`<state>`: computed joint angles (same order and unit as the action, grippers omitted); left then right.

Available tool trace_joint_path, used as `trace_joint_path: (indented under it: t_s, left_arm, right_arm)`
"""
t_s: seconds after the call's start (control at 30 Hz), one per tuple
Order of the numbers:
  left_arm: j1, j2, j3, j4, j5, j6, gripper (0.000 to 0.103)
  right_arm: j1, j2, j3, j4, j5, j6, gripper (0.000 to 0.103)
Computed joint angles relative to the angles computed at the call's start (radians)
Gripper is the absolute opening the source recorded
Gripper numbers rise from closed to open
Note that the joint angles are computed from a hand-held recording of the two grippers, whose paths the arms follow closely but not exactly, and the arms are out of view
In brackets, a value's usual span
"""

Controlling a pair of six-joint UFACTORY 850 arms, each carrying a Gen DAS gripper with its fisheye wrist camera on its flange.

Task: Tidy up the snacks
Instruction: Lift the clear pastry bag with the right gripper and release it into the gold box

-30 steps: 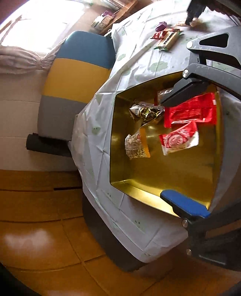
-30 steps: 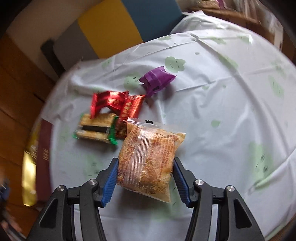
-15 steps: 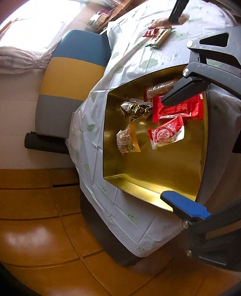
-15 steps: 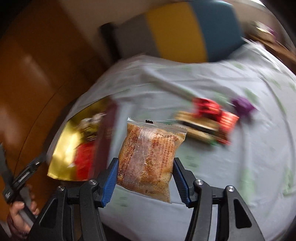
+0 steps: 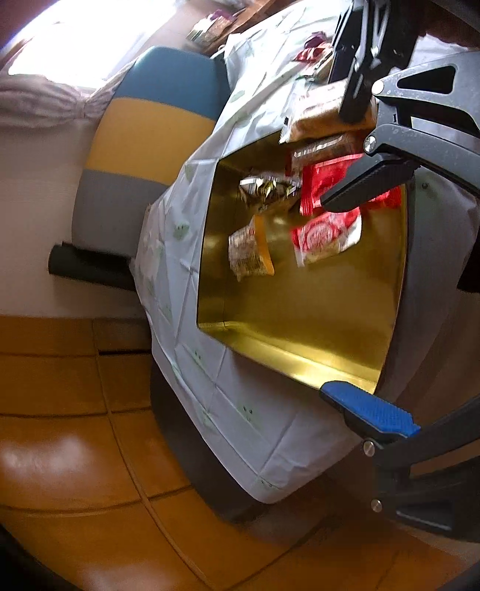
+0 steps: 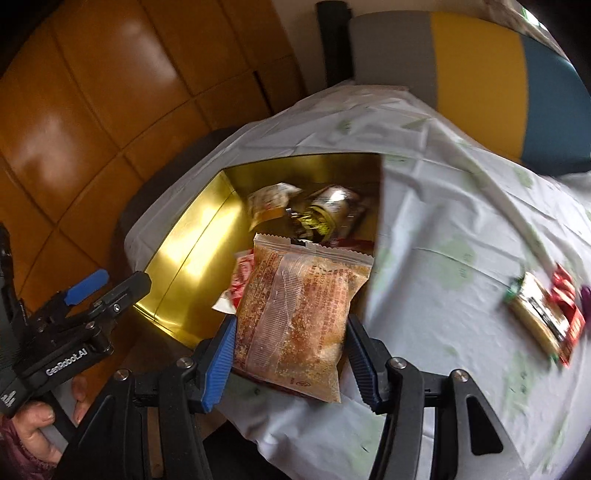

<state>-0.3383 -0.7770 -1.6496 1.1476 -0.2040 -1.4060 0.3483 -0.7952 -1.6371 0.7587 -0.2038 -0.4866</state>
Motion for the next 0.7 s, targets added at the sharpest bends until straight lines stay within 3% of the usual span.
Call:
trace_joint_path:
  t_s: [0.13,0.3,0.7]
  left_arm:
    - [0.02,-0.007,-0.004,-0.08,-0.012,0.048,0.093]
    - [0.032,-0.016,-0.009,-0.199,-0.005,0.153,0.093]
    - [0.001,-0.012,-0.016,-0.269,0.014,0.277,0.093]
  right_arm:
    - [0.019,-0.088,-0.115,-0.247,-0.061,0.217,0.058]
    - [0.026,-0.158,-0.207,-0.326,-0.163,0.294,0.059]
    - [0.018,-0.007,0.02,-0.033,0.03,0.051,0.059]
